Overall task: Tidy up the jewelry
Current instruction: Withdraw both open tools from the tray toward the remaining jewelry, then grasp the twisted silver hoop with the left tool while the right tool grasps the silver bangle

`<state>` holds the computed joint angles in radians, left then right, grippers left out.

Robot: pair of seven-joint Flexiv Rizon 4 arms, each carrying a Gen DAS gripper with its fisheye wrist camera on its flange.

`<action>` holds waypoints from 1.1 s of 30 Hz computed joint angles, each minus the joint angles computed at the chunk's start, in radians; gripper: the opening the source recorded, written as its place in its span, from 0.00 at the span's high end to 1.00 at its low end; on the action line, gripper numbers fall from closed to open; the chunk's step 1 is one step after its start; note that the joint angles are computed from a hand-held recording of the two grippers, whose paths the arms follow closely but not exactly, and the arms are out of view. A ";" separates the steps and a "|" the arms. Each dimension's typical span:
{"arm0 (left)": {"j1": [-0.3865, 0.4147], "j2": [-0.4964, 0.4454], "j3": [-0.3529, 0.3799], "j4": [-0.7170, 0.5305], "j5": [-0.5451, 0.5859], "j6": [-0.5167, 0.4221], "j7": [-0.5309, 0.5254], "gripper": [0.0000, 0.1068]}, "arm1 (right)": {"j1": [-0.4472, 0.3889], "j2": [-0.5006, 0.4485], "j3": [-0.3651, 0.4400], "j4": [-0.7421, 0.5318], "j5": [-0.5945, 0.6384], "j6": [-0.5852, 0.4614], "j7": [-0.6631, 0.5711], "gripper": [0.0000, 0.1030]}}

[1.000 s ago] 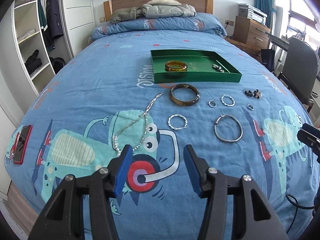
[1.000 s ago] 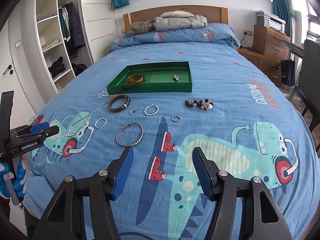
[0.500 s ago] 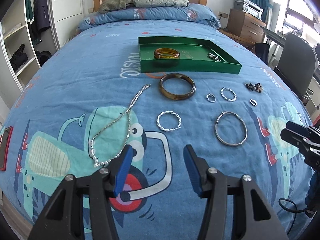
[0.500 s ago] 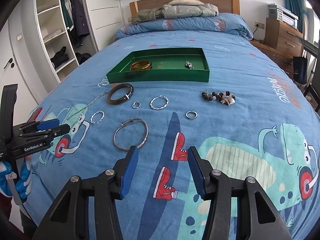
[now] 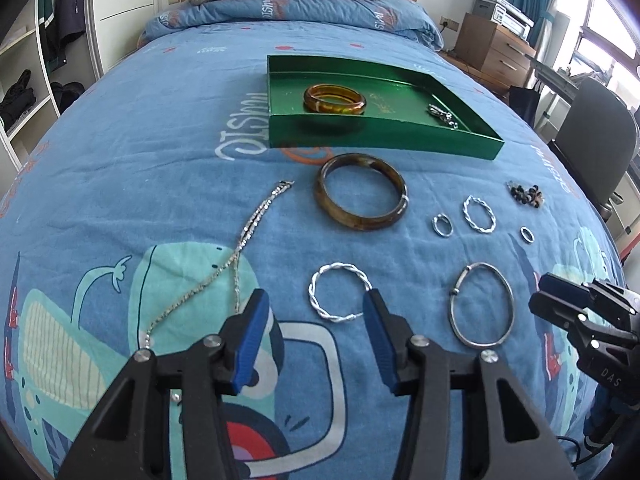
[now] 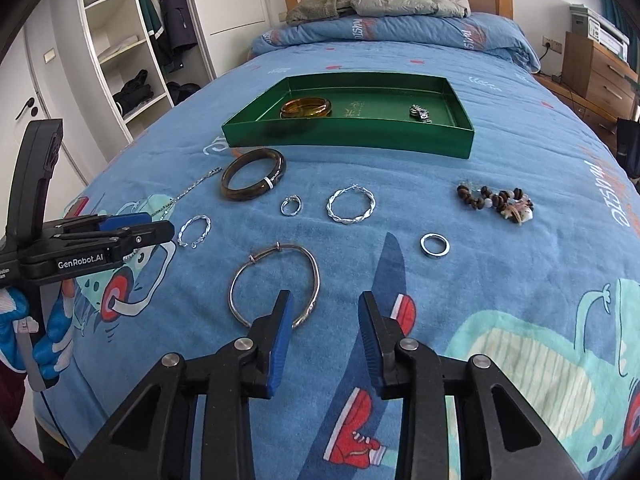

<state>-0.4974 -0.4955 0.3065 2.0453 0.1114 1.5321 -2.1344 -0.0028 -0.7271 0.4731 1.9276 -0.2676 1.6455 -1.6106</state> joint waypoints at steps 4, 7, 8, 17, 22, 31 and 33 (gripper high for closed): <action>0.121 -0.019 -0.125 -0.012 -0.044 -0.023 0.100 0.70 | 0.009 -0.031 0.011 -0.054 -0.008 -0.063 -0.018 0.75; 0.124 -0.040 -0.131 -0.037 -0.045 -0.044 0.149 0.70 | 0.036 -0.044 -0.007 -0.086 0.001 -0.105 -0.046 0.76; 0.122 -0.044 -0.129 -0.043 -0.043 -0.049 0.162 0.70 | 0.048 -0.046 -0.016 -0.095 0.006 -0.118 -0.053 0.76; 0.106 -0.086 -0.123 -0.085 -0.023 -0.050 0.245 0.89 | 0.124 -0.057 -0.078 -0.157 0.042 -0.206 -0.152 0.81; 0.081 -0.102 -0.105 -0.081 -0.041 -0.008 0.264 0.95 | 0.176 -0.058 -0.129 -0.182 0.051 -0.241 -0.201 0.90; -0.171 -0.128 0.156 -0.134 0.023 -0.062 0.092 0.96 | 0.264 -0.014 -0.250 -0.091 0.047 -0.072 -0.152 0.96; -0.244 -0.136 0.230 -0.156 0.073 -0.098 0.029 0.96 | 0.267 0.005 -0.265 -0.057 0.045 -0.033 -0.127 0.96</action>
